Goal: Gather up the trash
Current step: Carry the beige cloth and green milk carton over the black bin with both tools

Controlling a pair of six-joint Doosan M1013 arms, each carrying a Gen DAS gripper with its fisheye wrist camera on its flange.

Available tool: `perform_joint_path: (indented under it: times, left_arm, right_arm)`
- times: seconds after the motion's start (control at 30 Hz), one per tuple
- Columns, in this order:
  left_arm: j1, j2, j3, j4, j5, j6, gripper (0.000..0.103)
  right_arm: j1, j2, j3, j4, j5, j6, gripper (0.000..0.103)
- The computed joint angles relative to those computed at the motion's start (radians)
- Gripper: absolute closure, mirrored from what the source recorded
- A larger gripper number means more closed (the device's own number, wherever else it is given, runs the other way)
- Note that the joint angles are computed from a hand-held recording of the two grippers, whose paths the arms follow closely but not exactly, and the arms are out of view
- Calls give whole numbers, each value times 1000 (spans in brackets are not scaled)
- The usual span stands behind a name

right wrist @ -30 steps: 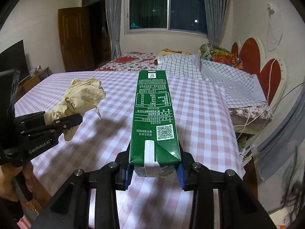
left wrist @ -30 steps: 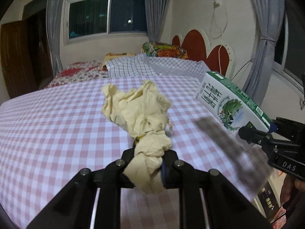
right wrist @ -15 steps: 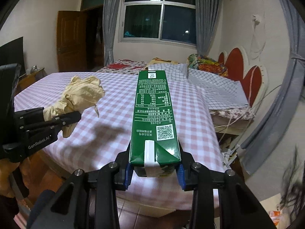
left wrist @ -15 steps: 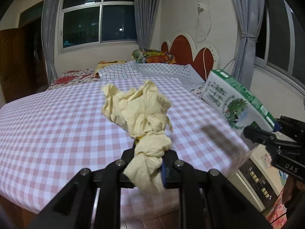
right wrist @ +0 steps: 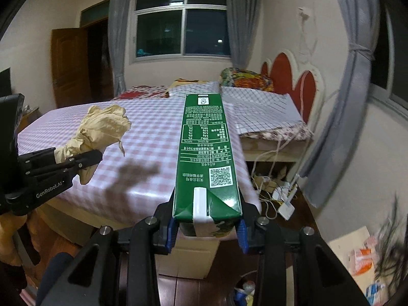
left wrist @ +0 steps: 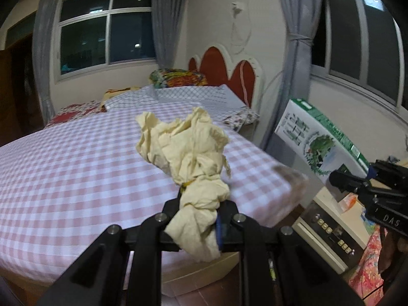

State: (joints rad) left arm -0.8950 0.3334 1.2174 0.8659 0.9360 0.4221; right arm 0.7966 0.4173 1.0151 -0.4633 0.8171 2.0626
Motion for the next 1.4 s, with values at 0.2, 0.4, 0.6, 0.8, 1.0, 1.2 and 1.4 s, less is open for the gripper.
perform_joint_path:
  times: [0.2, 0.4, 0.6, 0.8, 1.0, 1.2, 1.4]
  left_arm:
    - [-15, 42, -56, -36, -22, 75, 84]
    - [-26, 87, -116, -79, -50, 142, 84]
    - [-39, 129, -166, -138, -72, 203, 84]
    - [-50, 169, -209, -217, -94, 287, 84]
    - [-55, 205, -245, -286, -102, 353, 84]
    - [-57, 247, -282, -380, -91, 434, 84]
    - [-54, 287, -316, -464, -61, 502, 84]
  right_arm:
    - [-21, -55, 96, -47, -6, 99, 63]
    - [-37, -101, 181, -82, 0, 177, 63]
    - [-52, -135, 250, -106, 12, 237, 63]
    - [-68, -166, 316, -126, 27, 303, 63]
    - [-88, -172, 351, -123, 41, 333, 63]
    - [-103, -173, 379, -103, 62, 342, 63]
    - [-129, -174, 414, -61, 63, 333, 63]
